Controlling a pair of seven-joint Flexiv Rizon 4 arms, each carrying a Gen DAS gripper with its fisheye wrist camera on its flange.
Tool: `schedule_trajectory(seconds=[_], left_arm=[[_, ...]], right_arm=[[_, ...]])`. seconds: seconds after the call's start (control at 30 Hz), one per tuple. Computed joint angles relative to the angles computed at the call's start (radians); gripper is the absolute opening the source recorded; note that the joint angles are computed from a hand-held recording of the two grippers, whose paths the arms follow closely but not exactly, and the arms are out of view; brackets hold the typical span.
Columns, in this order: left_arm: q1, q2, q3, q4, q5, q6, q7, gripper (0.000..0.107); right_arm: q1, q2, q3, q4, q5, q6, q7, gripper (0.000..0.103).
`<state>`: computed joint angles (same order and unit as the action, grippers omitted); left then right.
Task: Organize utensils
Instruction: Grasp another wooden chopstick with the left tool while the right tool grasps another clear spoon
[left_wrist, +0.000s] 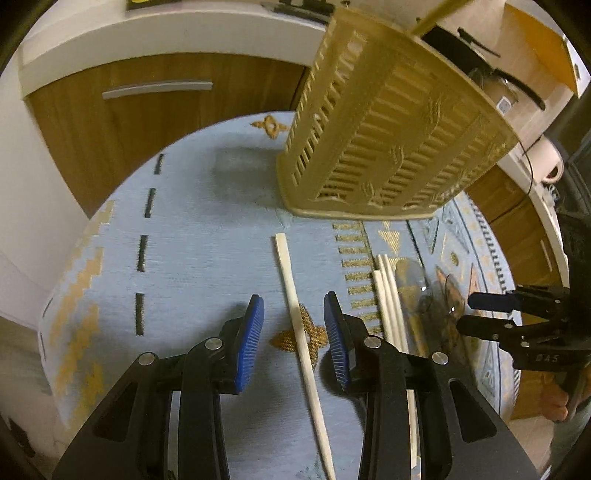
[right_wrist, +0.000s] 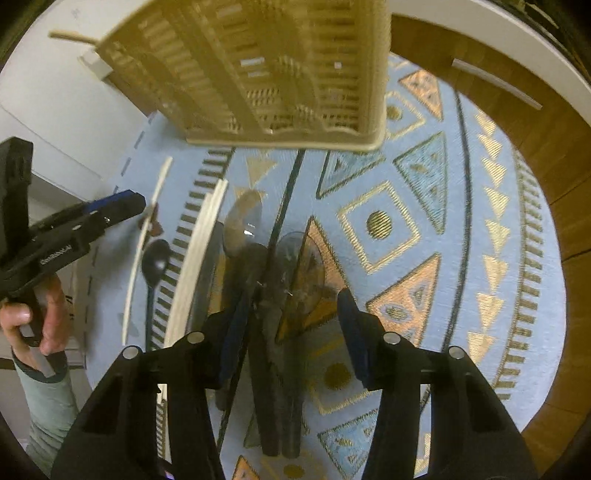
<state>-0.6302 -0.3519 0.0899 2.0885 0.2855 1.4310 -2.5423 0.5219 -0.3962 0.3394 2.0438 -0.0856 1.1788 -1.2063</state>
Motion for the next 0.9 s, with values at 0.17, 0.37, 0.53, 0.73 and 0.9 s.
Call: schedule_trajectory(seconds=[0.17,0.37,0.53,0.73,0.9], left_arm=[[0.01,-0.033,-0.012,-0.04,-0.018,-0.034,0.042,0.032],[-0.031,-0.052,0.009,-0.15,0.058,-0.206,0.025,0.032],[-0.049,-0.064,0.004,-0.232,0.156,-0.348,-0.027,0.014],[0.001,-0.048,-0.04,-0.214,0.201,-0.338,-0.061,0.007],[0.024,-0.037,-0.058,-0.201,0.197,-0.337,-0.045,0.008]], right_arm=[[0.033,-0.025,-0.037,-0.003,-0.057,0.026,0.051,0.046],[0.018,-0.041,-0.02,-0.03,-0.052,0.008,0.051,0.046],[-0.007,-0.043,-0.003,-0.043,-0.024,-0.001,0.01,0.043],[-0.033,-0.018,0.0,-0.019,0.003,-0.006,-0.04,0.031],[-0.046,-0.001,-0.002,-0.007,0.019,-0.016,-0.058,0.03]])
